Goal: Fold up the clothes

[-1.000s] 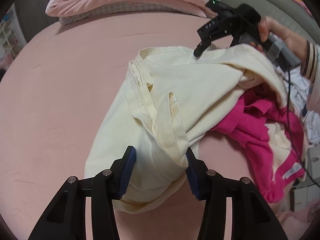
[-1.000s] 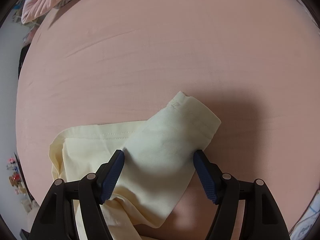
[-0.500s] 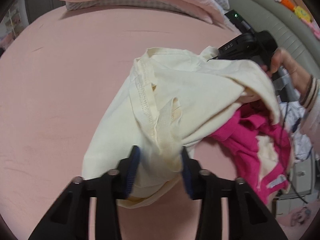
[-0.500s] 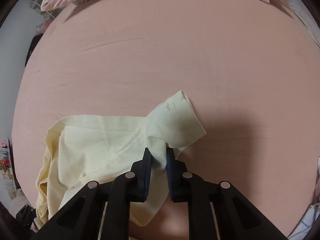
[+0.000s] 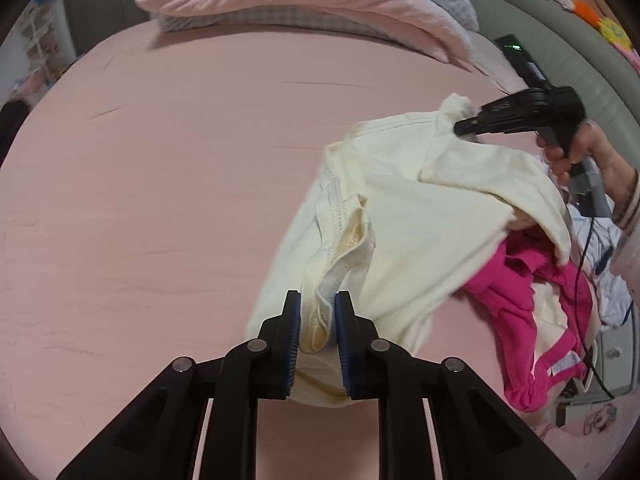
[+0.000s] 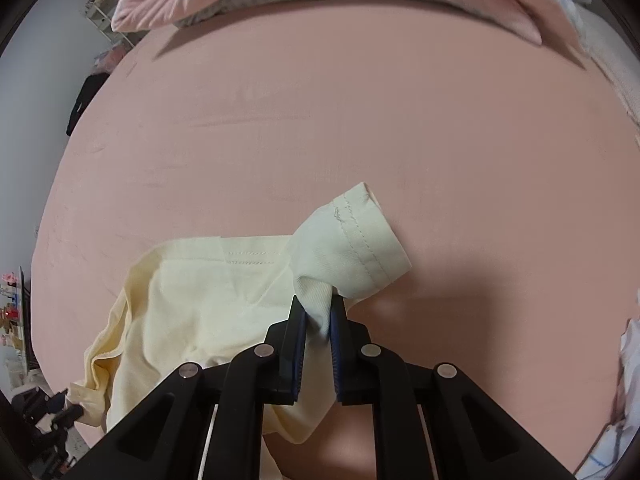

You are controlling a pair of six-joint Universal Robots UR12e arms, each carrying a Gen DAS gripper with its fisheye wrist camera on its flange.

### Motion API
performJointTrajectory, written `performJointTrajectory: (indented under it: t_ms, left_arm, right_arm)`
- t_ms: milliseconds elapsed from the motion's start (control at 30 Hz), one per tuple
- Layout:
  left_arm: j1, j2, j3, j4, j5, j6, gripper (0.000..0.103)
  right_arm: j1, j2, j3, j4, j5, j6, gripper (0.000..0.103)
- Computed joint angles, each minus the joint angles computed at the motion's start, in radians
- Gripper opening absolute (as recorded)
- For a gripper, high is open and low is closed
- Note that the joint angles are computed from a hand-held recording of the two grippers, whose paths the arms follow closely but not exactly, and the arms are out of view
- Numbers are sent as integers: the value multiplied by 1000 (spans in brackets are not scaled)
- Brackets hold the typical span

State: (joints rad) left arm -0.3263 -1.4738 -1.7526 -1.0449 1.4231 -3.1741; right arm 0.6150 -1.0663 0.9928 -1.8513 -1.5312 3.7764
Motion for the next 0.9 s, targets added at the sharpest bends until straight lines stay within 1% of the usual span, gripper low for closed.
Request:
performJointTrajectory:
  t_ms: [67, 233, 267, 400, 467, 633, 667, 733, 833, 867, 900]
  left_arm:
    - [4, -2, 2, -2, 17, 6, 15]
    - [3, -9, 6, -25, 84, 12, 15]
    - [3, -13, 6, -27, 102, 14, 15]
    - [10, -15, -1, -22, 122, 28, 15]
    - [12, -18, 0, -22, 150, 32, 15]
    - [19, -25, 3, -23, 210, 27, 15]
    - [21, -26, 4, -24, 220, 24, 15]
    - [29, -24, 1, -23, 224, -6, 15]
    - [32, -17, -8, -15, 238, -51, 16]
    - [31, -14, -12, -14, 240, -61, 17]
    - [32, -11, -16, -13, 231, -62, 17]
  right_arm:
    - [-4, -2, -4, -7, 3, -7, 9]
    - [1, 3, -28, 12, -43, -53, 9]
    - [1, 2, -28, 10, -49, -53, 9]
    - [0, 2, -32, 12, -77, -59, 9]
    - [-3, 2, -36, 15, -85, -66, 8]
    - [-7, 10, -64, 38, -150, -87, 8]
    - [-6, 15, -70, 34, -160, -75, 8]
    - [4, 50, -120, 41, -159, -51, 8]
    - [-6, 87, -224, 100, -144, -58, 8]
    - [-4, 78, -210, 97, -138, -70, 9]
    - [2, 56, -175, 89, -141, -77, 9]
